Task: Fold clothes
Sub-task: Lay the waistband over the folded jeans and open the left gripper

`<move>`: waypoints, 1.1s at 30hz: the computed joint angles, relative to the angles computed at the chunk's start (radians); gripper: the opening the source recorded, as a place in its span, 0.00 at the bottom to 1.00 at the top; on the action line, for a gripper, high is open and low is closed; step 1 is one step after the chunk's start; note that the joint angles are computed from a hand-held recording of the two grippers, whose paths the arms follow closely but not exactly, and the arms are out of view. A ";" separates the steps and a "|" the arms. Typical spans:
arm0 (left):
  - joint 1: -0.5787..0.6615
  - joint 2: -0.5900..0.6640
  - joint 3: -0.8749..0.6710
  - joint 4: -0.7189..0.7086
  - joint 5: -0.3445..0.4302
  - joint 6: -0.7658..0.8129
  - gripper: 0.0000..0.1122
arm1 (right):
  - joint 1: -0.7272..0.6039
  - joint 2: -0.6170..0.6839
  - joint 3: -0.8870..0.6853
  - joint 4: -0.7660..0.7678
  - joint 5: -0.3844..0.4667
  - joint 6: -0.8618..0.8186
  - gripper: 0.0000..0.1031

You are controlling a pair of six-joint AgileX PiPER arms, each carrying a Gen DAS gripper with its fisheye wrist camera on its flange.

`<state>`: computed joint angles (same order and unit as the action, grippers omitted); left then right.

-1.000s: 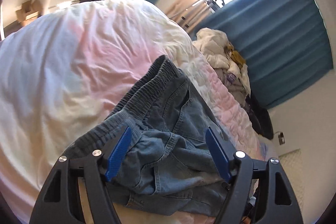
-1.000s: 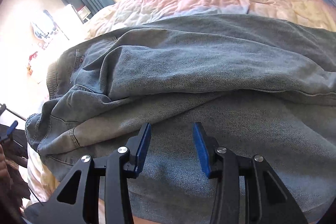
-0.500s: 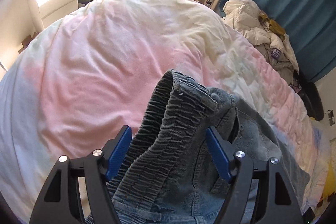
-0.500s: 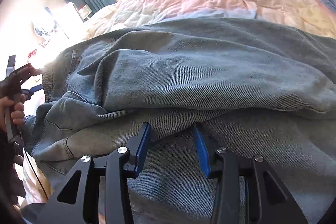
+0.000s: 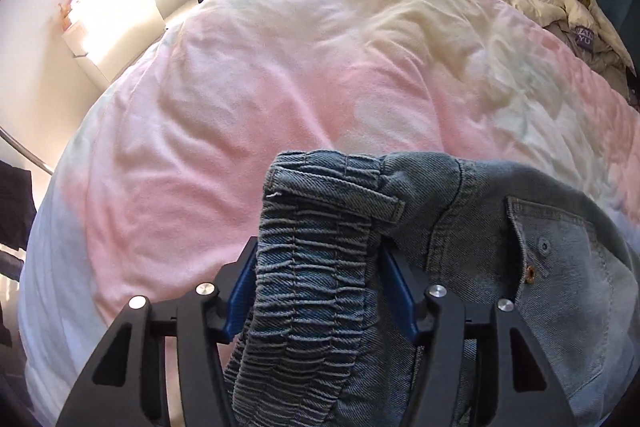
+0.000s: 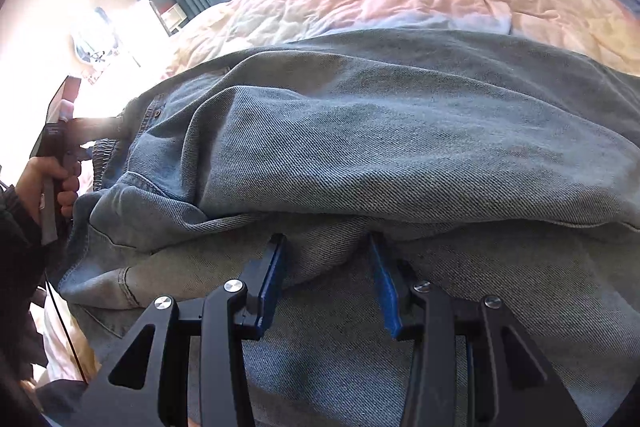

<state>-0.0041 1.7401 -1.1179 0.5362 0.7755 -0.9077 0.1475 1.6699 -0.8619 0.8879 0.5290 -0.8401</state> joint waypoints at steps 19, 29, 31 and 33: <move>-0.230 -0.035 -0.162 0.341 0.290 -0.180 0.13 | -0.049 -0.068 0.050 0.018 0.010 -0.053 0.40; -0.142 0.290 -0.432 0.316 0.271 -0.087 0.14 | -0.064 -0.055 0.049 0.042 0.019 -0.090 0.40; -0.141 0.307 -0.409 0.345 0.242 -0.120 0.17 | -0.067 -0.052 0.056 0.058 0.010 -0.120 0.40; -0.137 0.300 -0.385 0.357 0.219 -0.139 0.21 | -0.064 -0.058 0.070 0.083 0.001 -0.149 0.40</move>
